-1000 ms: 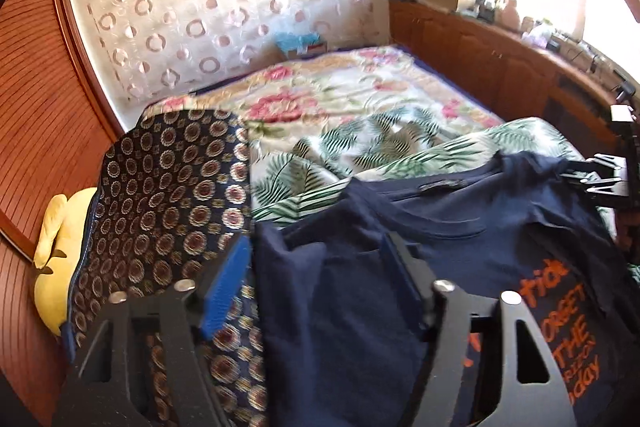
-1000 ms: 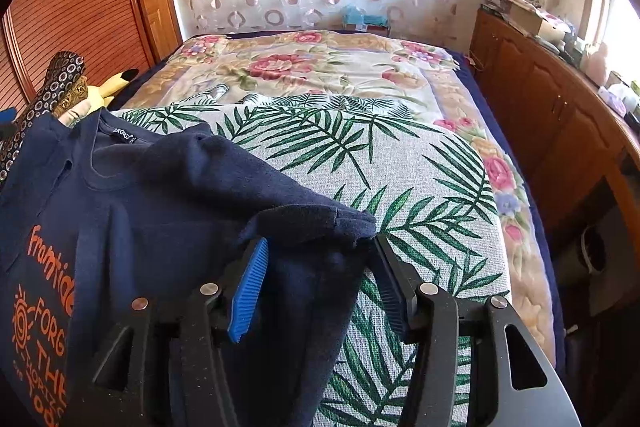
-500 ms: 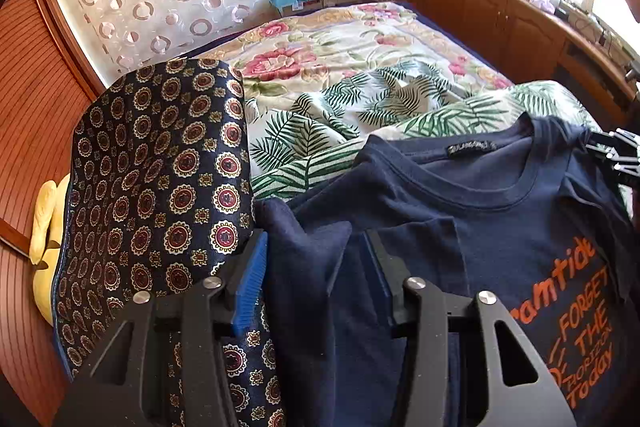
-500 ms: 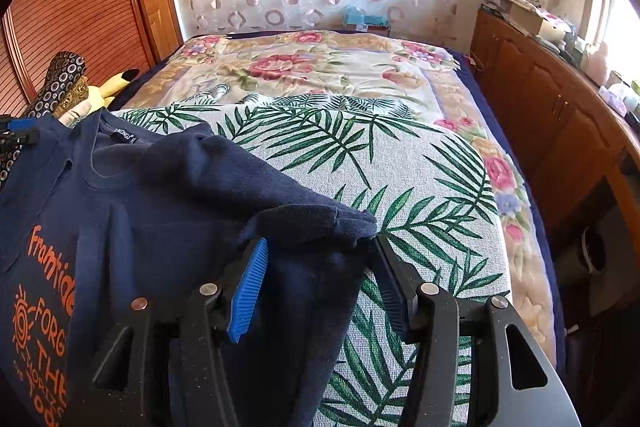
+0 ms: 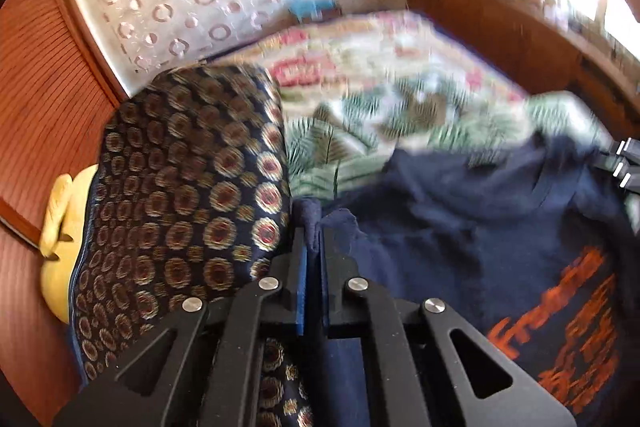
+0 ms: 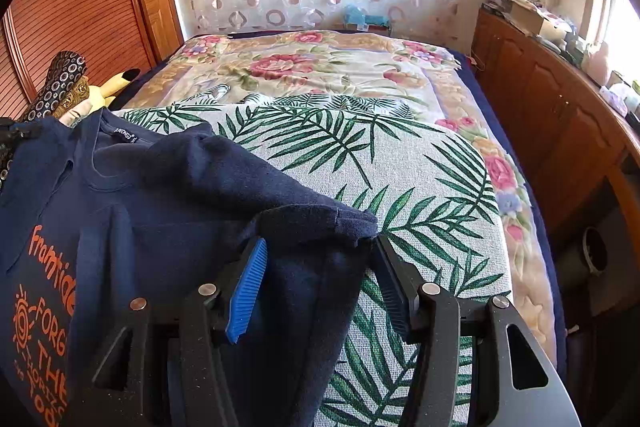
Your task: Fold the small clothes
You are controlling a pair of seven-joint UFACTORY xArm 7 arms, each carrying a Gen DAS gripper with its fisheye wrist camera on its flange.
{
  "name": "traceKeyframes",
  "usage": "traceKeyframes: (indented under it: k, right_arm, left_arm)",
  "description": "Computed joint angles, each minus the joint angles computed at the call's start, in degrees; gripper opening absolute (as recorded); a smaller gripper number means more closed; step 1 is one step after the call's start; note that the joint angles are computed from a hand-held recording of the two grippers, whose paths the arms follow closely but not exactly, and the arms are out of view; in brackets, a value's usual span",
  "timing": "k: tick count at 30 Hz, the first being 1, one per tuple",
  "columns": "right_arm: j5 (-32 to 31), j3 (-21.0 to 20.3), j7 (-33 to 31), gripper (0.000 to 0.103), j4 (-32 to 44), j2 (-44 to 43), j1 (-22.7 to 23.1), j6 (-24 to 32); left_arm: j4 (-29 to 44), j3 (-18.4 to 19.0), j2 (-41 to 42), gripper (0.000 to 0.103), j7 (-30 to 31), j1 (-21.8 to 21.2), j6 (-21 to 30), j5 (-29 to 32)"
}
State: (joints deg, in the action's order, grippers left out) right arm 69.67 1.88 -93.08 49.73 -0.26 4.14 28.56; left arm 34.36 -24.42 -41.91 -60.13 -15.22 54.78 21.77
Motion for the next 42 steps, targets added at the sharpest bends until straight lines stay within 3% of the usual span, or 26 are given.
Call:
traceKeyframes:
  k: [9, 12, 13, 16, 20, 25, 30, 34, 38, 42]
  right_arm:
    - [-0.06, 0.11, -0.25, 0.056, 0.20, 0.20, 0.02, -0.05]
    - [-0.47, -0.14, -2.72, 0.030, 0.06, -0.35, -0.26, 2.63]
    - [-1.67, -0.31, -1.82, 0.011, 0.10, -0.54, -0.39, 3.91]
    - [0.93, -0.81, -4.02, 0.010, -1.52, -3.34, -0.30, 4.85]
    - [5.85, -3.83, -7.51, 0.010, -5.92, -11.04, -0.55, 10.28]
    - [6.22, -8.31, -9.42, 0.009, -12.39, -20.93, -1.07, 16.15]
    - [3.32, -11.83, -9.29, 0.009, -18.84, -30.18, -1.73, 19.04]
    - [-1.67, -16.40, -9.15, 0.009, -24.12, -37.11, -3.65, 21.90]
    - [-9.05, -23.65, -7.86, 0.009, -25.17, -38.72, -7.12, 28.99]
    - [-13.79, -26.46, -7.96, 0.009, -27.08, -40.64, -11.08, 32.25]
  left_arm:
    - [0.58, -4.96, -10.01, 0.006, -3.94, -0.66, 3.30, 1.34]
    - [0.30, -6.19, -11.37, 0.006, -4.37, -1.22, 3.04, 0.50]
    - [0.11, -6.90, -11.87, 0.006, -4.75, -1.50, 3.08, 0.18]
    - [-1.11, -8.05, -12.90, 0.006, -6.26, -2.60, 1.45, -1.12]
    - [-1.52, -11.03, -13.21, 0.006, -8.59, -4.01, 0.97, -2.31]
    - [-1.59, -13.98, -14.75, 0.006, -11.34, -6.47, 2.94, -3.27]
    - [-2.28, -16.96, -17.59, 0.006, -15.87, -9.57, 6.30, -5.26]
    - [-1.25, -20.66, -20.07, 0.006, -19.91, -12.40, 11.75, -7.29]
    - [-0.63, -24.19, -21.57, 0.006, -24.69, -15.94, 16.38, -10.91]
    - [0.00, -27.48, -22.80, 0.006, -29.44, -18.50, 20.57, -12.91]
